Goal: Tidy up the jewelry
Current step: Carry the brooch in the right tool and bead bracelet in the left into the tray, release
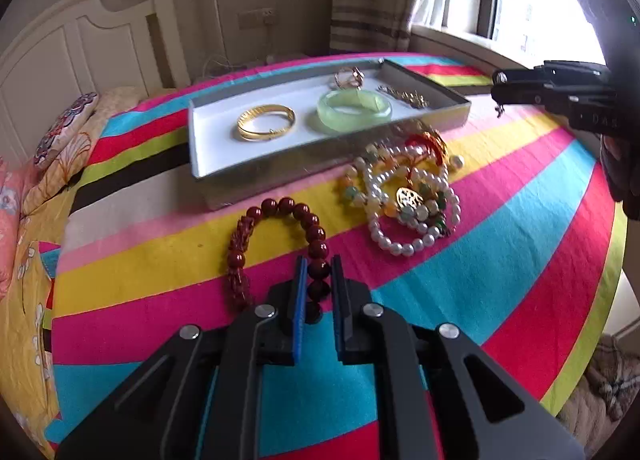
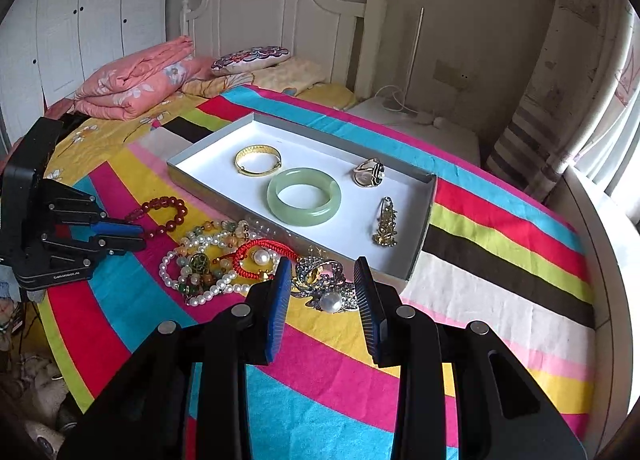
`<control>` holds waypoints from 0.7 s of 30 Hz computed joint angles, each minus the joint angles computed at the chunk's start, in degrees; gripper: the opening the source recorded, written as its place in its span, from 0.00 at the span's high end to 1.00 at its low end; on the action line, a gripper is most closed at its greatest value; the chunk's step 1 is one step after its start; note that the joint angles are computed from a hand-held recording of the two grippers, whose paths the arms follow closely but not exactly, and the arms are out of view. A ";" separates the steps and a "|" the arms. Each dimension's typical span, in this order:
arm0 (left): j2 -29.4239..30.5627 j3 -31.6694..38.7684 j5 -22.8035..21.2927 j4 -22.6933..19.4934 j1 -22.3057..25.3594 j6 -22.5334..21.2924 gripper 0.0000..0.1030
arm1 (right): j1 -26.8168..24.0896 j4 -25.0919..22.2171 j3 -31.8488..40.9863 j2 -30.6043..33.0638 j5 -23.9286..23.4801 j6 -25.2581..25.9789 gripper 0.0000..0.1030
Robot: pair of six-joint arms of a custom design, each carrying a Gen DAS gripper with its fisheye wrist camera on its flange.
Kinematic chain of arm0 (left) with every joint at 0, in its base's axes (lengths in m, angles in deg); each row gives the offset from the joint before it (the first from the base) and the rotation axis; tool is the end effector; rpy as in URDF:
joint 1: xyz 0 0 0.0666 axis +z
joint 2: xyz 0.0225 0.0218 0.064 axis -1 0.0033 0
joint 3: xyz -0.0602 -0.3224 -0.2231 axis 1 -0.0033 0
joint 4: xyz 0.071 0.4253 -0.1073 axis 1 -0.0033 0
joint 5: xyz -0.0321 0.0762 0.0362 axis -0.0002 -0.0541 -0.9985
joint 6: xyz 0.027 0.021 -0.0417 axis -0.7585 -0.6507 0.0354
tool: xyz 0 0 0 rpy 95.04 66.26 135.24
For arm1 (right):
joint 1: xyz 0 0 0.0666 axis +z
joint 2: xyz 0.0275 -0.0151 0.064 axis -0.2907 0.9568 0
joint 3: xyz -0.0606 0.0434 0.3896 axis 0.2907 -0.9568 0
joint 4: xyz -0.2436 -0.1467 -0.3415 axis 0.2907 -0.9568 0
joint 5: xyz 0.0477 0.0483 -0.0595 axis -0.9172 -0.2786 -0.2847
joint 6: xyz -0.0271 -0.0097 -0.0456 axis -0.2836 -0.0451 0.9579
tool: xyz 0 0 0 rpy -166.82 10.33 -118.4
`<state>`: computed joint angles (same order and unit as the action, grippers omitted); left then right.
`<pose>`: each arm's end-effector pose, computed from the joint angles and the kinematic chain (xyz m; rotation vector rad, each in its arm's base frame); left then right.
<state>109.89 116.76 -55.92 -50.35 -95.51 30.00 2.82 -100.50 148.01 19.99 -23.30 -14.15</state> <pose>0.4304 -0.0393 0.3746 -0.0207 2.3771 0.0602 0.5849 0.2227 0.4281 -1.1303 2.0392 0.3486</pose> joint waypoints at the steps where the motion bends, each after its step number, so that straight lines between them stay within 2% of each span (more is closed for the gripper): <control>1: -1.34 -0.96 0.33 1.74 0.46 0.82 0.90 | 0.25 0.25 0.05 -0.13 0.32 -0.22 0.69; 5: -4.04 -2.21 3.06 5.30 2.64 4.14 0.90 | 1.34 1.29 0.37 -0.56 0.44 -1.25 0.68; 10: -4.41 -0.18 4.75 6.83 4.00 6.43 0.90 | 2.86 1.50 1.77 0.05 1.18 -0.78 0.68; 21: 4.05 10.09 4.37 6.17 3.49 5.41 0.90 | 3.56 1.69 7.53 5.15 2.78 -3.34 0.68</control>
